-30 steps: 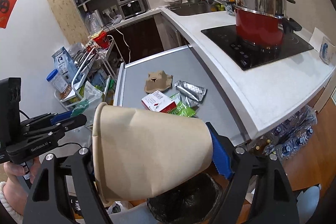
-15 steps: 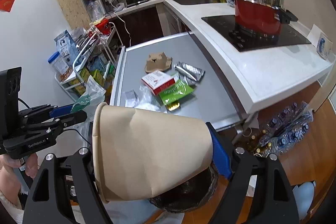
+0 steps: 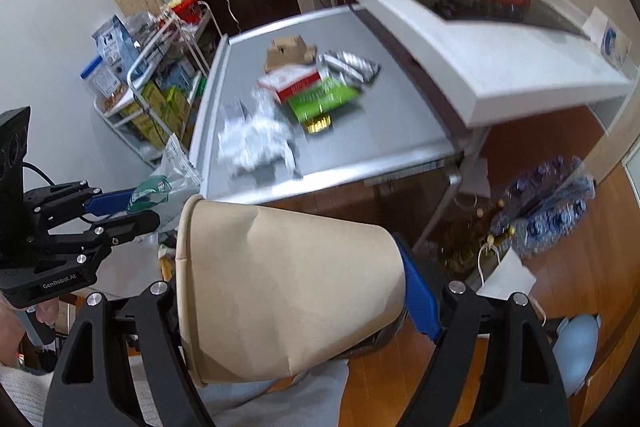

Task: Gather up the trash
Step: 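Carry the wrapper and the paper cup over the black trash bin with both tools, then open both tools to drop the wrapper and the cup into the bin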

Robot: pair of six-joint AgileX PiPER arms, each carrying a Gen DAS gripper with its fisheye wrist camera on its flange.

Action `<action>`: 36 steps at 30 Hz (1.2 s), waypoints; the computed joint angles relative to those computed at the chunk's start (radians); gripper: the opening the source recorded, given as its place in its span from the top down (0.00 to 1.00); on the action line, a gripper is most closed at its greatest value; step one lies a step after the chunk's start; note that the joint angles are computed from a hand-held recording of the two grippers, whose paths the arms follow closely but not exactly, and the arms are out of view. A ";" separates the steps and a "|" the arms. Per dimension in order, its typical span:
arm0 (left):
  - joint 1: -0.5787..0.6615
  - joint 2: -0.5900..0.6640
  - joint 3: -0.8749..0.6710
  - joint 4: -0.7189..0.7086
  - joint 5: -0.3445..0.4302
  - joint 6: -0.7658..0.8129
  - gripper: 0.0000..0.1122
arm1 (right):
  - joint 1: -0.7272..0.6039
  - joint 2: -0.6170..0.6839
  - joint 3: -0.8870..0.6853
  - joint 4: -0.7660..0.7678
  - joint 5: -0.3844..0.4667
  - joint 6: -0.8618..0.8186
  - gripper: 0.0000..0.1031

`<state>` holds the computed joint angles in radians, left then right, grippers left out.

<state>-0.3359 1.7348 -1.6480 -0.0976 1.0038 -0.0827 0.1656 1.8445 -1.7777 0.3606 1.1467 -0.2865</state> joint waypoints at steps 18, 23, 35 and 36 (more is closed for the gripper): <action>-0.057 0.094 0.137 0.022 -0.052 -0.033 0.70 | 0.022 0.084 0.210 -0.053 -0.116 0.008 0.24; -0.083 0.124 0.168 0.055 -0.074 -0.072 0.70 | 0.016 0.163 0.191 -0.054 -0.119 0.030 0.23; -0.077 0.250 0.135 0.028 -0.094 -0.109 0.70 | 0.036 0.328 0.081 -0.081 -0.092 0.062 0.24; -0.075 0.259 0.128 0.026 -0.092 -0.113 0.70 | 0.037 0.333 0.078 -0.082 -0.093 0.064 0.24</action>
<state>-0.4112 1.9938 -1.5199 -0.0711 0.9114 -0.1955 0.2030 2.1772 -1.6992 0.2786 1.0540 -0.2227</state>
